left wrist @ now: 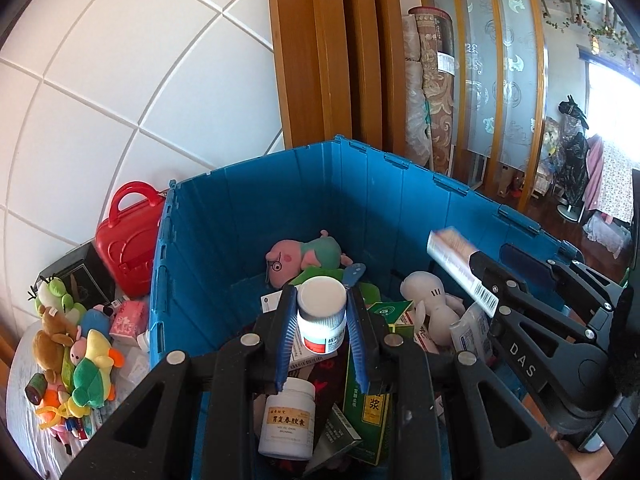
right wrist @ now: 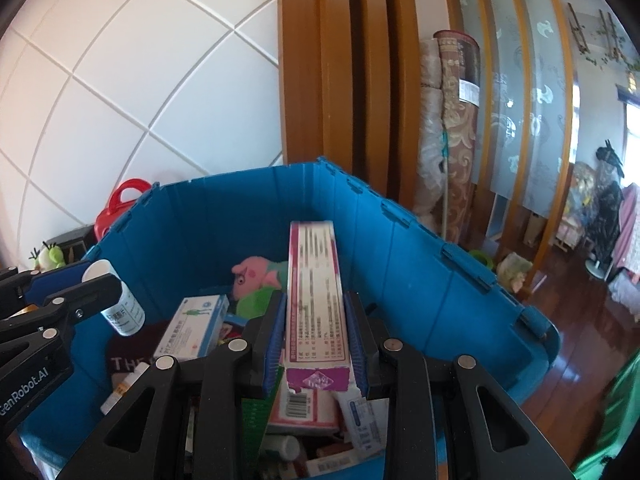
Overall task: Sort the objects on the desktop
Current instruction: 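Open both tools to drop the bottle and box into the crate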
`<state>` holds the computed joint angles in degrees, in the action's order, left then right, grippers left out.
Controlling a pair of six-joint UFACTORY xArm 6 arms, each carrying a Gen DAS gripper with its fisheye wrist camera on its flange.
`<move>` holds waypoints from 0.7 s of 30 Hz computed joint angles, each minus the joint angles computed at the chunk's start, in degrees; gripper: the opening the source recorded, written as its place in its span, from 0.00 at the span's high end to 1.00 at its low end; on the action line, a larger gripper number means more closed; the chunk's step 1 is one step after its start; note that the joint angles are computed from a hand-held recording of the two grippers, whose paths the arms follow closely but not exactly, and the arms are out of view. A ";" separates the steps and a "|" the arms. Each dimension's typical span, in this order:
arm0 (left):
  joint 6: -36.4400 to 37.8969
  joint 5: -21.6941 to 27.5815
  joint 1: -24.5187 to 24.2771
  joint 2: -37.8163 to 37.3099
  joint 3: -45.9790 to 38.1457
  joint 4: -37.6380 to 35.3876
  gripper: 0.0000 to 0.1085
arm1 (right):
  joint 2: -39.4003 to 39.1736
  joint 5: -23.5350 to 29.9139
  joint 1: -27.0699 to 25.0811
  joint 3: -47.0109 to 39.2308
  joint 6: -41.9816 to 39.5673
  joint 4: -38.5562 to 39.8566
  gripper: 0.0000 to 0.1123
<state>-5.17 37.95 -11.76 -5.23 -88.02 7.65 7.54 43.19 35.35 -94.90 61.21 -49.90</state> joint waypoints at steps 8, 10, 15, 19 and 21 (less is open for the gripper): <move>-2.78 -0.22 -0.06 -1.30 1.53 4.34 0.27 | -0.93 2.83 0.42 -0.01 2.28 -3.22 0.09; -2.31 -0.38 0.08 -1.80 1.87 4.36 0.24 | -1.66 3.43 0.59 0.53 3.38 -4.15 0.08; -2.75 -2.01 0.93 -3.87 4.15 5.22 0.12 | -3.50 4.81 1.20 1.51 5.41 -5.66 0.08; -2.12 -2.67 2.04 -5.59 5.84 3.90 0.09 | -4.18 6.18 2.24 1.29 5.48 -6.84 0.08; -1.43 -2.89 2.82 -6.62 6.81 2.87 0.09 | -4.07 7.29 3.02 0.63 5.59 -7.07 0.08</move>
